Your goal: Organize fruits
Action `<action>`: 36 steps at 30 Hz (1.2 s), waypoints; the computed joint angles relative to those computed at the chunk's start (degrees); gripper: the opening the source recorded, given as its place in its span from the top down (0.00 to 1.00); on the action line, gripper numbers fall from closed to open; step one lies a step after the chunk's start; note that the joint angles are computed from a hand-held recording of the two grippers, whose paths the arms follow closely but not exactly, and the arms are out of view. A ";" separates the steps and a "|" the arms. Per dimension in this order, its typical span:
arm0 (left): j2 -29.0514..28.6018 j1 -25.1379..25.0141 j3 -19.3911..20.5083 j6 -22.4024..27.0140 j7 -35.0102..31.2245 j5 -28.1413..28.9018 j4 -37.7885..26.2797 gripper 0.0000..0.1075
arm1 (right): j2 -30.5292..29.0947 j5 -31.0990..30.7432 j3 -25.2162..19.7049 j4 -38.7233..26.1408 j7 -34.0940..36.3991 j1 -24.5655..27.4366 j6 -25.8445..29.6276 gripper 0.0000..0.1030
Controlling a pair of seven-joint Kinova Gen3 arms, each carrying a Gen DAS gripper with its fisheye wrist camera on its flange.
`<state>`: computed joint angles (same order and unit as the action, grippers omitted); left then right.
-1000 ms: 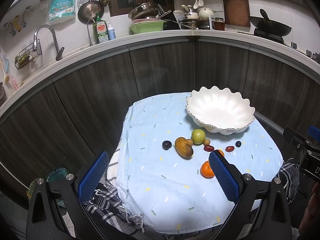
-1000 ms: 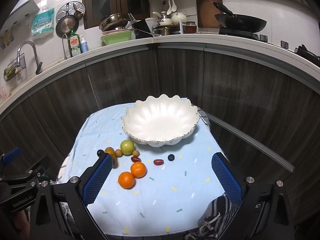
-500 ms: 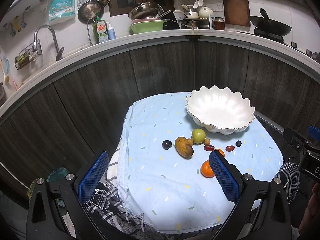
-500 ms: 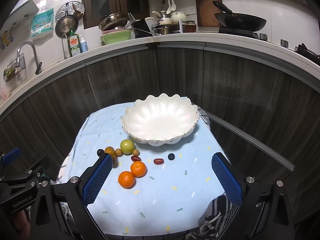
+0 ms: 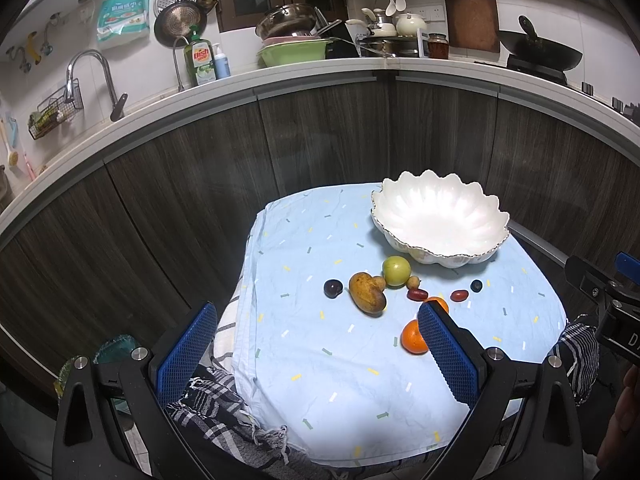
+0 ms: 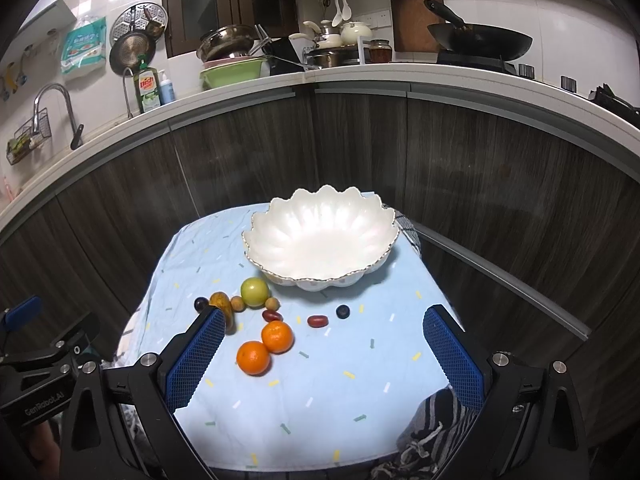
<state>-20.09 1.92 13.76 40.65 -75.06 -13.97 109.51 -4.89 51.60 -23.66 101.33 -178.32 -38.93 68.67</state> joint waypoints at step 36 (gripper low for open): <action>1.54 0.91 0.87 -1.08 0.26 -1.16 0.57 0.05 | -0.12 -0.14 -0.16 1.63 -1.93 0.01 -0.83 0.02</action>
<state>-18.55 2.82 14.62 39.56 -74.80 -15.13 110.08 -5.01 51.46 -23.82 102.97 -180.25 -38.92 67.83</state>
